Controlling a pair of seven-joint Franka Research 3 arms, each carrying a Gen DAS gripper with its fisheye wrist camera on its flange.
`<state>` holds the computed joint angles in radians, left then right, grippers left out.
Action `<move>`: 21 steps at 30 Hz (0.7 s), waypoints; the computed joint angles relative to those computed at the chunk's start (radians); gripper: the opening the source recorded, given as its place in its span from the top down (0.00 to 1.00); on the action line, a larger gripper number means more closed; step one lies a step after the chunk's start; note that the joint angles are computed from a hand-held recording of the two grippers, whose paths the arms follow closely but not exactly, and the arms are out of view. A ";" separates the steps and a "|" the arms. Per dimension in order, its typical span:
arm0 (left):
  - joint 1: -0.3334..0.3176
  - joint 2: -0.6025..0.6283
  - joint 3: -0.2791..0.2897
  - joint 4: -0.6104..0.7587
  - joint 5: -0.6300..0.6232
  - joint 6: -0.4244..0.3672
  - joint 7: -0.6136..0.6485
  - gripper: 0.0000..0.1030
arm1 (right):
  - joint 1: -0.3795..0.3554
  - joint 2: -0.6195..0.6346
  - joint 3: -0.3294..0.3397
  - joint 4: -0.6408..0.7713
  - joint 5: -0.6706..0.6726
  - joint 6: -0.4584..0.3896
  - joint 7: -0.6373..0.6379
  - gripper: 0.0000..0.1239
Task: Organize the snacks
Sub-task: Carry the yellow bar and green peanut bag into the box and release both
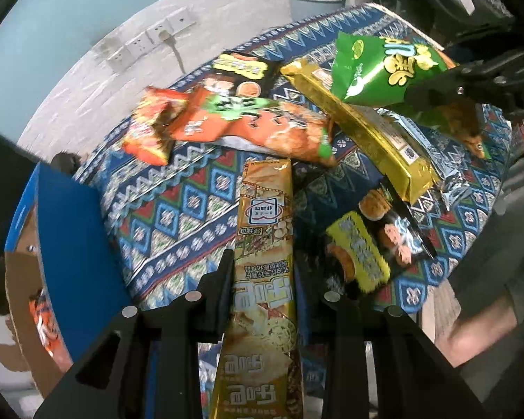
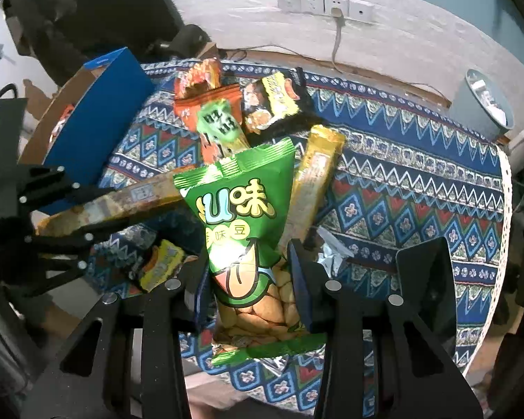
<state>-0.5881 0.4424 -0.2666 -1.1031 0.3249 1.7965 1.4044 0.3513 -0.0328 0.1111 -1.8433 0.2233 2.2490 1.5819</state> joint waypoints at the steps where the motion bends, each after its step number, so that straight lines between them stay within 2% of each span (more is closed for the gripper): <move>1: 0.006 -0.028 0.000 -0.035 -0.004 0.011 -0.010 0.70 | 0.002 0.000 0.002 0.003 -0.004 0.000 0.003 0.69; 10: 0.066 -0.171 -0.005 -0.194 0.014 0.095 -0.092 0.70 | 0.015 0.008 0.010 0.040 -0.040 0.002 0.041 0.69; 21: 0.133 -0.264 -0.006 -0.259 0.027 0.171 -0.150 0.70 | 0.049 0.073 0.023 0.179 -0.079 -0.018 0.073 0.69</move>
